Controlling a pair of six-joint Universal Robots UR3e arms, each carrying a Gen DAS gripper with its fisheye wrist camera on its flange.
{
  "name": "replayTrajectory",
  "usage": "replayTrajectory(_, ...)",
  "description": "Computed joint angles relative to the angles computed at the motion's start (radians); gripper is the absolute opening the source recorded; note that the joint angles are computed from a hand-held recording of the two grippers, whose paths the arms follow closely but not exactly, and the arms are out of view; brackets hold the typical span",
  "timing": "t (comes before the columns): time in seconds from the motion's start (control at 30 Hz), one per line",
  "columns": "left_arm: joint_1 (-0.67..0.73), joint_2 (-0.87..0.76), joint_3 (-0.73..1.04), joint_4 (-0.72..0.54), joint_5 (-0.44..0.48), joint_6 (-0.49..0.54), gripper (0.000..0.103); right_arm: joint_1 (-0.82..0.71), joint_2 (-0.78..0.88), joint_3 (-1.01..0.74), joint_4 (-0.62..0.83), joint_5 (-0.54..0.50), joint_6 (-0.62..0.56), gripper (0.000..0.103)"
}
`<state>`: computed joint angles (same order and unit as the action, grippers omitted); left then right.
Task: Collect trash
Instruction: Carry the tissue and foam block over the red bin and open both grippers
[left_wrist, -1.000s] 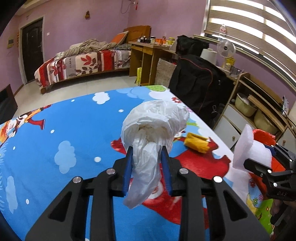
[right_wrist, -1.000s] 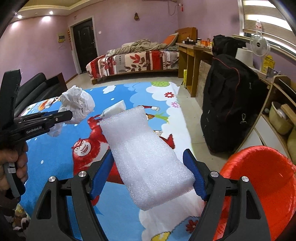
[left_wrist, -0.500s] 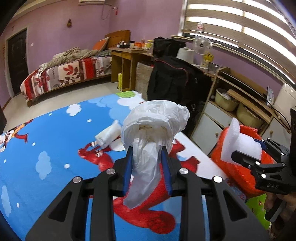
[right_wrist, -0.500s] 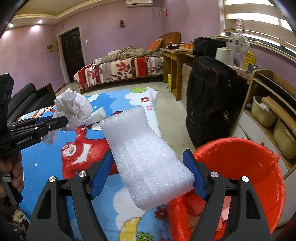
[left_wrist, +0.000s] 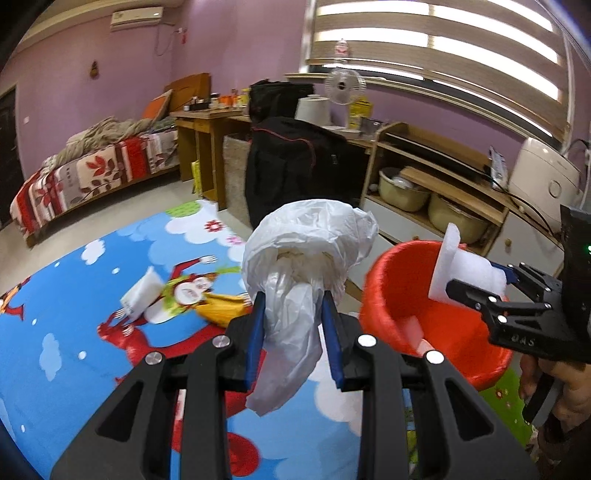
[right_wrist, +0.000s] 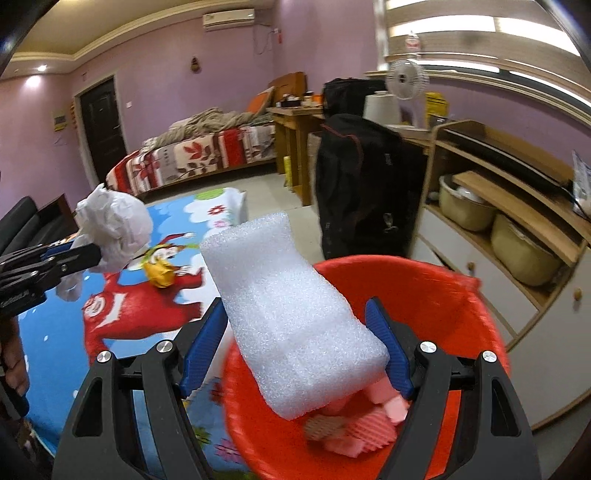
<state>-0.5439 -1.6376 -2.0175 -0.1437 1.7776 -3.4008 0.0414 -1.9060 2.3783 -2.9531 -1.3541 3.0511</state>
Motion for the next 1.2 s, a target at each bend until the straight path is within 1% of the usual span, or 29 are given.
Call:
replayTrajectory(0.27,-0.096,-0.137,0.174,-0.039,0.028,0.003,0.029,-0.229,-0.182,0.094,0.096,0.124,-0.089,0.073)
replayTrajectory(0.43,-0.142,-0.214,0.287,-0.077,0.038,0.006,0.029,-0.338,-0.279,0.123,0.162,0.174,-0.133,0.073)
replayTrajectory(0.67,-0.17,-0.307,0.417,-0.123,0.013,0.006,0.029,-0.515,-0.422,0.161,0.304,0.284,-0.206,0.075)
replayTrajectory(0.87,-0.189,-0.366,0.492,-0.153,-0.01,0.006,0.03,-0.584,-0.474,0.166,0.375,0.333,-0.238,0.076)
replayTrajectory(0.97,-0.193,-0.393,0.528,-0.169,-0.023,0.008,0.03,-0.598,-0.501,0.175,0.395,0.34,-0.239,0.077)
replayTrajectory(1.2,-0.202,-0.433,0.589,-0.195,-0.047,0.013,0.031,-0.671,-0.569,0.167,0.495,0.391,-0.277,0.078)
